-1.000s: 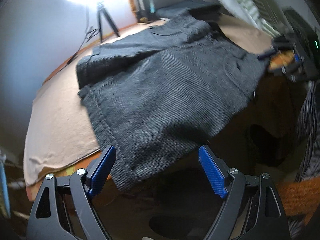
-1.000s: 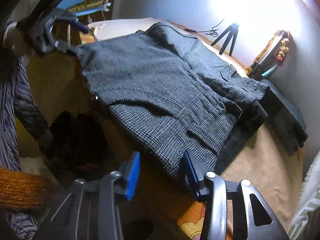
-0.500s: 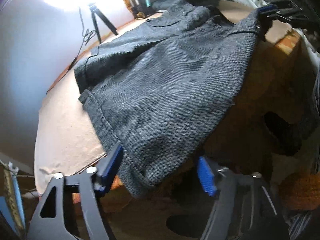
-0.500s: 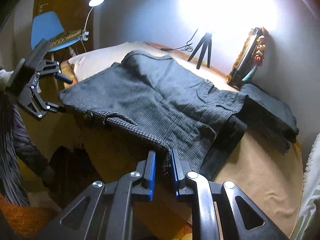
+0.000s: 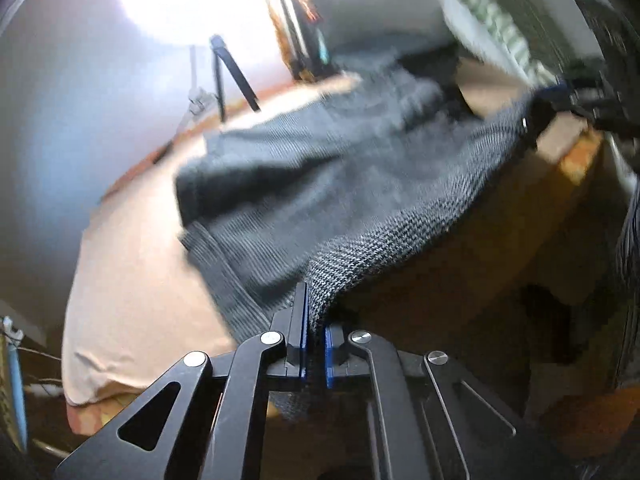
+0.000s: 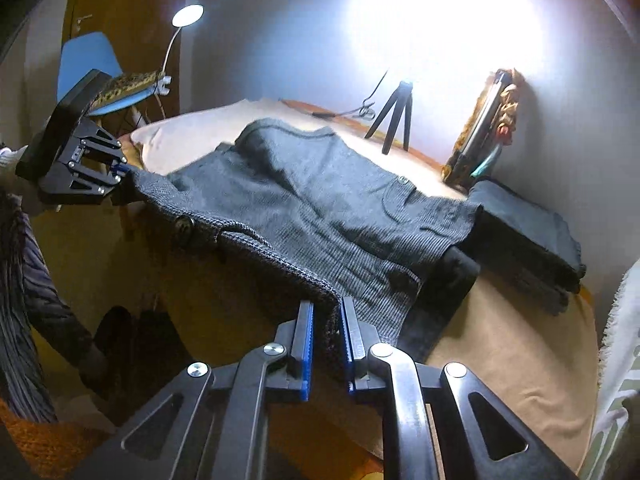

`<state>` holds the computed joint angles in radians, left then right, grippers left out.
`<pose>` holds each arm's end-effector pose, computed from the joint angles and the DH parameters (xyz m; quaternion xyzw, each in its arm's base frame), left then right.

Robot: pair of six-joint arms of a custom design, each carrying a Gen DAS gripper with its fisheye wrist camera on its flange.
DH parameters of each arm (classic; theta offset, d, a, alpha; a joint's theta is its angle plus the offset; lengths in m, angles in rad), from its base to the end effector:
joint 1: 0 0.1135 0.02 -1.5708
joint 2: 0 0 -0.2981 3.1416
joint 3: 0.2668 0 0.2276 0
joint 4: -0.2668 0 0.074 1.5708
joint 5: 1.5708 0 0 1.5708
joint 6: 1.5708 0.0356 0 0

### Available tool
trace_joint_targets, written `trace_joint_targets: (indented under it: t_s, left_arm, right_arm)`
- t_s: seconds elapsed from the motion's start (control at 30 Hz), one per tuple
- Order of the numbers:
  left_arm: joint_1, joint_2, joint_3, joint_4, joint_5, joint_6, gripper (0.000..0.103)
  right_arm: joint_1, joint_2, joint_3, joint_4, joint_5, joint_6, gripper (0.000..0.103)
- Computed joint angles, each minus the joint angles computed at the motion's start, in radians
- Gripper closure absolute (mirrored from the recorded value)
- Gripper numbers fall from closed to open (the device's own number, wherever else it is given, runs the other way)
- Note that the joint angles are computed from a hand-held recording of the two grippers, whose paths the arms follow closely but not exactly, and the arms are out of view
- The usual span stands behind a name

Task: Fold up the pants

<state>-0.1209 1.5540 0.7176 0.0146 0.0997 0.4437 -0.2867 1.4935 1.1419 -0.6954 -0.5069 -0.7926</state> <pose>0.2787 -0.0374 0.2087 0.2764 0.8877 0.0129 0.3681 0.2700 -0.0616 0.3004 -0.2969 0.8890 0.0790 0.3395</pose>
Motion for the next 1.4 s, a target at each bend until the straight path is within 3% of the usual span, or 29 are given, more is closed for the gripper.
trace_joint_targets:
  t_s: [0.3,0.7,0.93,1.4]
  left_arm:
    - [0.024,-0.03,0.223,-0.055,0.0,0.019,0.099]
    - [0.002,0.162,0.52,-0.084,-0.04,0.017,0.099]
    - [-0.016,0.31,0.715,-0.14,-0.075,0.026,0.099]
    - [-0.035,0.817,1.336,-0.449,-0.147,0.011,0.099]
  right_arm:
    - [0.047,-0.013,0.113,0.047,0.004,0.113,0.095]
    - [0.103,0.197,0.413,0.075,0.074,0.216,0.095]
    - [0.113,0.387,0.608,0.054,0.114,0.264,0.096]
    - [0.141,0.962,1.263,-0.25,0.234,0.284,0.096]
